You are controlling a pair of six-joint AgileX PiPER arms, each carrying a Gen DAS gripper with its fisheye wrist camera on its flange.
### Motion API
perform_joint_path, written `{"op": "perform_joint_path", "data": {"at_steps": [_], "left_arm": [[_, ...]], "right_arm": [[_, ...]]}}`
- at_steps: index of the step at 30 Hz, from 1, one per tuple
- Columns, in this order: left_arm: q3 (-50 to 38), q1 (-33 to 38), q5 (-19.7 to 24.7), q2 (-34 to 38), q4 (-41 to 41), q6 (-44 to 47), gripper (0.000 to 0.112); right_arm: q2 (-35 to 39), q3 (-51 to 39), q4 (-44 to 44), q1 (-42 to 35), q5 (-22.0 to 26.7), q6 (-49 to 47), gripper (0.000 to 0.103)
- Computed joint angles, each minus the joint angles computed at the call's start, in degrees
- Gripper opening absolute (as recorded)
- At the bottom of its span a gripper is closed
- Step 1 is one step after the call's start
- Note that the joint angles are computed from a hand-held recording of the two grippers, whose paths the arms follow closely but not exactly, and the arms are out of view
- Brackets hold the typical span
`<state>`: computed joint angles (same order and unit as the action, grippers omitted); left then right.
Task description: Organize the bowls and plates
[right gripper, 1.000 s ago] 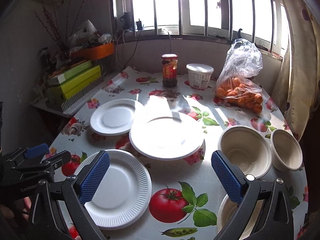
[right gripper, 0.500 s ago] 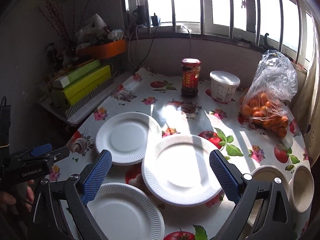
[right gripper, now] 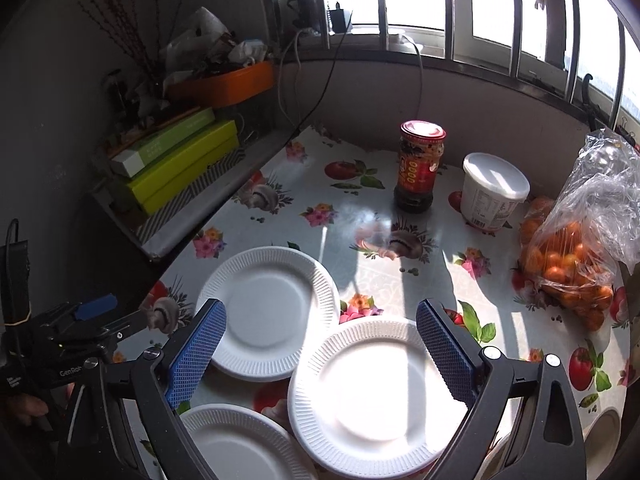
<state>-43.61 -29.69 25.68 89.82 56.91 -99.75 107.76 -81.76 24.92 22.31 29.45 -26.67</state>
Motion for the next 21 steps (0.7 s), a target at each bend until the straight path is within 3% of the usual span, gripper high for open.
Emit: {"op": "perform_joint_path", "data": {"at_steps": [7, 9, 11, 16, 21], "left_arm": [[-3.6, 3.4, -3.3, 3.8, -7.0, 8.5, 0.073], [-4.6, 3.3, -2.4, 5.4, -7.2, 8.3, 0.072], [-5.3, 4.1, -3.1, 6.7, -9.3, 10.2, 0.064], [-6.3, 6.2, -6.1, 9.7, -13.8, 14.4, 0.063], [-7.6, 7.0, -7.1, 12.3, -16.3, 16.4, 0.056]], "right_arm": [[12.4, -16.5, -0.6, -0.4, 9.7, 0.0, 0.084], [16.4, -21.0, -0.8, -0.7, 12.9, 0.4, 0.079], [19.7, -24.3, -2.0, -0.6, 14.5, 0.1, 0.075], [27.2, -32.5, -3.6, -0.6, 18.5, 0.6, 0.060], [34.0, -41.6, -4.6, -0.9, 23.0, 3.1, 0.053]]}}
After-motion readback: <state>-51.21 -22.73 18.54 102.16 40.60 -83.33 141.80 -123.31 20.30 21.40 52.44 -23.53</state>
